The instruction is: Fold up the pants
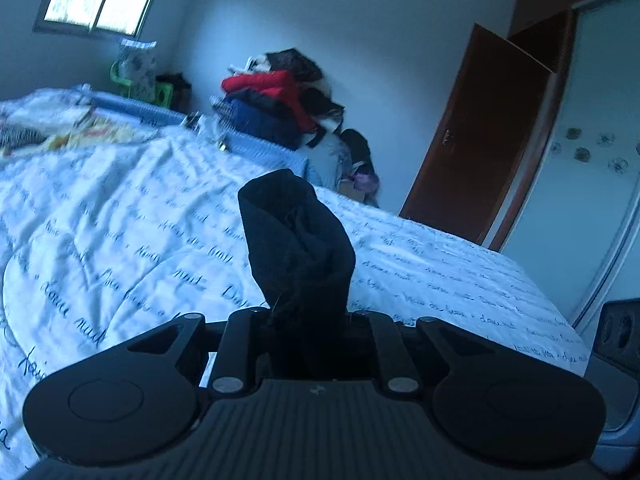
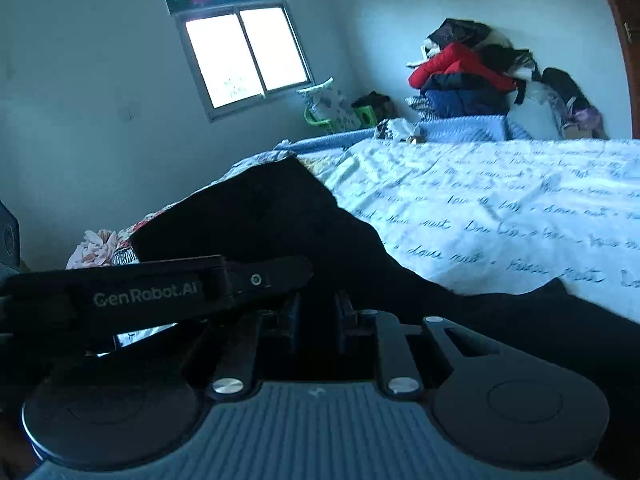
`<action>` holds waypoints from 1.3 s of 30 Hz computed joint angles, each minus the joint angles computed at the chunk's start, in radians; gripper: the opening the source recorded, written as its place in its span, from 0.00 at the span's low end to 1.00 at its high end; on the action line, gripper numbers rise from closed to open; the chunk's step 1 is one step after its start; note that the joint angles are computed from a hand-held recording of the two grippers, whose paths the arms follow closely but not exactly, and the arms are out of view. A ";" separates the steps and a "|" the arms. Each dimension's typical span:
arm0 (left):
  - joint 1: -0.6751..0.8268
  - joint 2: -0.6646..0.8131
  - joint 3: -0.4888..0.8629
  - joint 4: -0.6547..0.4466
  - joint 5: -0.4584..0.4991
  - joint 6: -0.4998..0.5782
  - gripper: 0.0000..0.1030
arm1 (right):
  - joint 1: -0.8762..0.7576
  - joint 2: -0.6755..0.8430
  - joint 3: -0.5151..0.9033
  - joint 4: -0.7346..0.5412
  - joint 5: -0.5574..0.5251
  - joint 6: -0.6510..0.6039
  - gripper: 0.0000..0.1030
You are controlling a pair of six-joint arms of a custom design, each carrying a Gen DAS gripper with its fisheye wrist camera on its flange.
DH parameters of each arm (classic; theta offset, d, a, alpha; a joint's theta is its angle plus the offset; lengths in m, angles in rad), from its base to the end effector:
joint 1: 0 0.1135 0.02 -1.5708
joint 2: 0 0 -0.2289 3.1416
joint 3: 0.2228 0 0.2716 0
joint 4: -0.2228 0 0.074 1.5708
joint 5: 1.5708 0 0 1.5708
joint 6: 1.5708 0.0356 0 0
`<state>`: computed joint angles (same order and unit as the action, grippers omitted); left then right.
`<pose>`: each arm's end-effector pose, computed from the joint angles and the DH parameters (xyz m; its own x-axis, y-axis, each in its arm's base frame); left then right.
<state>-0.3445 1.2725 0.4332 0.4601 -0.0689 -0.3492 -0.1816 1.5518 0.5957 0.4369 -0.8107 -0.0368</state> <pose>0.2607 -0.0909 0.1347 -0.4221 -0.2112 -0.8816 0.1408 0.9454 -0.2939 0.3027 -0.0293 0.1117 -0.4695 0.0604 -0.8809 -0.5121 0.7941 0.3274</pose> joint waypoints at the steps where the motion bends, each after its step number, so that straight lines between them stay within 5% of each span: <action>1: -0.019 0.003 0.004 0.002 -0.019 0.011 0.21 | -0.011 -0.014 -0.006 -0.006 -0.006 -0.009 0.17; 9: -0.151 -0.012 0.035 -0.002 -0.102 0.084 0.21 | -0.125 -0.106 -0.081 0.049 -0.067 0.001 0.17; 18: -0.307 0.131 0.136 0.051 -0.155 0.110 0.23 | -0.307 -0.134 -0.093 0.014 -0.140 -0.002 0.18; 39: -0.564 0.530 0.428 0.104 -0.133 0.125 0.26 | -0.674 0.051 0.006 -0.046 -0.240 -0.090 0.17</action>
